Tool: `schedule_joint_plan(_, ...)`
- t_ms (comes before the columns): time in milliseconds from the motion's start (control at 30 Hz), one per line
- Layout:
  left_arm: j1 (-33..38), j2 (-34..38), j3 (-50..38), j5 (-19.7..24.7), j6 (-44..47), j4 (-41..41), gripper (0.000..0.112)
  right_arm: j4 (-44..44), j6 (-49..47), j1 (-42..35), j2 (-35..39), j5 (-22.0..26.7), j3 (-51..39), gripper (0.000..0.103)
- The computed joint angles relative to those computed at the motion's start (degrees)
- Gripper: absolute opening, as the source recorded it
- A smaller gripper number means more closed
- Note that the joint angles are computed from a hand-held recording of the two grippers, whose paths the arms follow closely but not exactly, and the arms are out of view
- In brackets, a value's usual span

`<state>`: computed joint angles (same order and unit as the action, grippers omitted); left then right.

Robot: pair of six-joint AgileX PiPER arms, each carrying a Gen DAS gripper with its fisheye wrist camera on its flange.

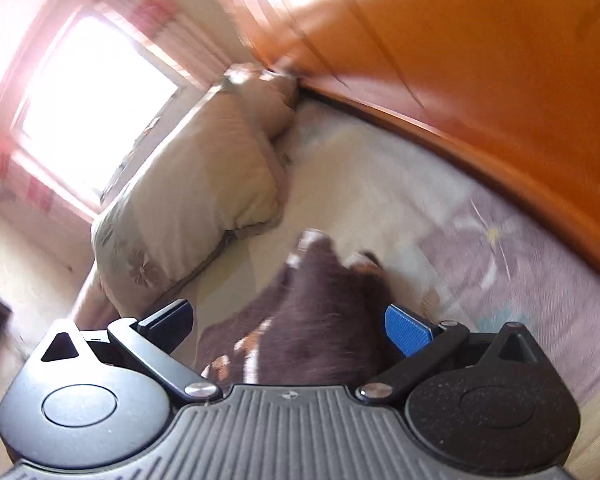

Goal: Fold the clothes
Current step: 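Lay the sweater on the bed by the headboard and open both grippers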

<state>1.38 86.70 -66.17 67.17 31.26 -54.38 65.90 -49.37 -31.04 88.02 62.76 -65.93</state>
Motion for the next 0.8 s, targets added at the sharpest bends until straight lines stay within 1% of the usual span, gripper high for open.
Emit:
schedule_joint_plan(100, -2.06, -5.2, 1.14, -3.61, -2.92, 7.85, 0.101, 0.61, -8.93, 5.56, -7.88, -6.56, 6.73, 0.103)
schedule_joint_plan(167, -1.85, -7.93, 2.89, -4.46, -3.24, 10.07, 0.101, 0.06, -12.32, 9.05, -9.71, -11.8, 10.93, 0.103)
schedule_joint_plan(233, -3.66, -10.08, 3.95, -6.46, -5.59, 12.89, 0.101, -0.27, -15.39, 12.96, -11.3, -17.5, 14.93, 0.103)
schedule_joint_plan(333, -7.56, -12.3, 4.33, -9.75, -10.74, 18.46, 0.101, -0.62, -19.66, 16.06, -9.83, -26.42, 20.13, 0.102)
schedule_joint_plan(400, -8.48, -13.3, 3.82, -10.04, -12.6, 21.05, 0.101, 2.7, -25.83, 17.22, -11.89, -30.76, 23.82, 0.102)
schedule_joint_plan(433, -8.94, -13.54, 3.79, -10.72, -13.15, 22.08, 0.101, 2.87, -26.42, 18.05, -13.11, -32.2, 24.68, 0.102)
schedule_joint_plan(500, -8.92, -14.49, 4.06, -11.75, -13.56, 23.68, 0.102, 1.89, -24.4, 20.55, -16.14, -34.38, 24.73, 0.103)
schedule_joint_plan(533, -9.1, -14.85, 4.17, -12.42, -14.03, 24.54, 0.102, 2.99, -25.65, 21.77, -17.27, -35.64, 24.87, 0.103)
schedule_joint_plan(600, -9.93, -15.34, 4.35, -14.08, -15.57, 25.83, 0.102, 4.55, -28.72, 24.17, -16.35, -38.64, 24.06, 0.103)
schedule_joint_plan(633, -10.19, -15.66, 4.57, -14.68, -15.93, 25.94, 0.102, 3.56, -28.37, 25.47, -15.6, -40.2, 23.25, 0.103)
schedule_joint_plan(700, -11.14, -15.94, 4.57, -15.7, -16.81, 26.52, 0.102, -2.88, -22.02, 26.66, -10.96, -42.32, 20.83, 0.103)
schedule_joint_plan(733, -11.66, -16.07, 4.54, -16.24, -17.26, 26.96, 0.102, -4.13, -20.59, 26.72, -7.91, -43.71, 20.4, 0.103)
schedule_joint_plan(767, -12.27, -16.18, 4.48, -16.77, -17.79, 27.7, 0.102, -3.08, -21.46, 26.73, -6.39, -45.04, 20.83, 0.103)
schedule_joint_plan(800, -13.14, -16.22, 4.33, -17.26, -18.54, 29.19, 0.102, 0.26, -24.62, 26.5, -5.99, -46.02, 21.72, 0.103)
